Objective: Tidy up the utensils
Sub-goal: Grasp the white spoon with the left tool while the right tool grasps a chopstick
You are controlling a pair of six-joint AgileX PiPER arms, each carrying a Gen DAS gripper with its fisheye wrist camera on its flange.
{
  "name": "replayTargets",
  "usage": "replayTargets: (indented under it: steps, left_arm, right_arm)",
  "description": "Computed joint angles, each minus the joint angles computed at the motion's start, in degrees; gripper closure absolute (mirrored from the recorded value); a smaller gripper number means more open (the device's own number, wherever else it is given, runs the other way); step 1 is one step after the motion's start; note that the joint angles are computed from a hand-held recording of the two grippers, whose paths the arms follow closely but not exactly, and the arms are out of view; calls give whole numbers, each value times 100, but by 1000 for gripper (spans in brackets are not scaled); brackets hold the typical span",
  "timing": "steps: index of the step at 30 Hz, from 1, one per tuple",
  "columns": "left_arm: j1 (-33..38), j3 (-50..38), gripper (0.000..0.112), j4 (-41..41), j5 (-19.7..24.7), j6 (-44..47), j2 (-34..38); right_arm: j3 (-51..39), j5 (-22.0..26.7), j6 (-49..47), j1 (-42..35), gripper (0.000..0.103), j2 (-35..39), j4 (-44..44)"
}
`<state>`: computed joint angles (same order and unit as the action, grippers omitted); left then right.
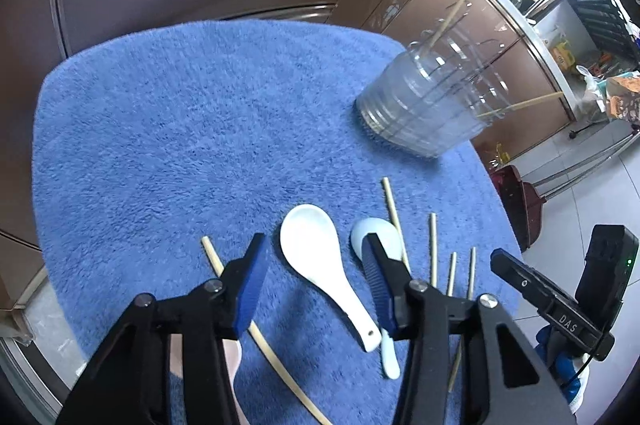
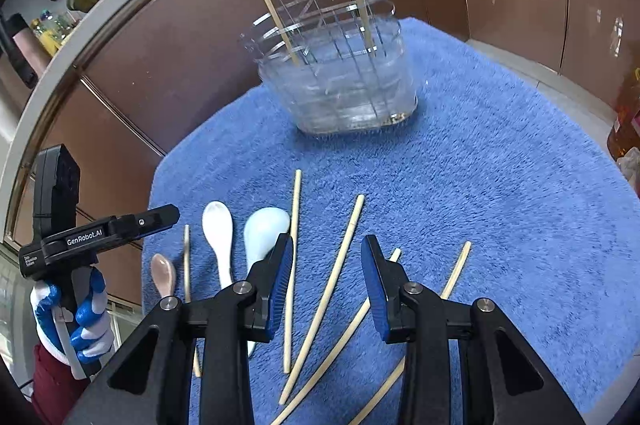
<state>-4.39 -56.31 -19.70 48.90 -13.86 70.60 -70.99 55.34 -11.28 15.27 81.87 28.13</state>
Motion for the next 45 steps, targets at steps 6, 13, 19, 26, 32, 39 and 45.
replayTargets:
  steps: [6,13,19,26,32,39,45]
  left_arm:
    - [94,30,76,-247,-159,264,348]
    - [176,-56,82,-336,-204,320,685]
    - [153,-162,82,-359,-220,315,979]
    - [-43,-507,89,-2,-50,-11,1316]
    - [-110,-871,102,444,232,-126,1566]
    - [-242,-1407,103,995,546,72,1864]
    - [-142,-1625,103,874,709,554,2005]
  right_arm:
    - [-101,-63,-99,-28,67,377,21]
    - [-316,-75,-33,86,67,738,-92]
    - [-660,38,394,286,72,1182,-436]
    - [-1155,182,722,552,76,1626,-832]
    - [-1419,246,988,817,76,1861,-1106]
    - [-1633,249,1200,1100,77,2113,-1277]
    - [-1883,415,1170,1120,81,2276,-1322]
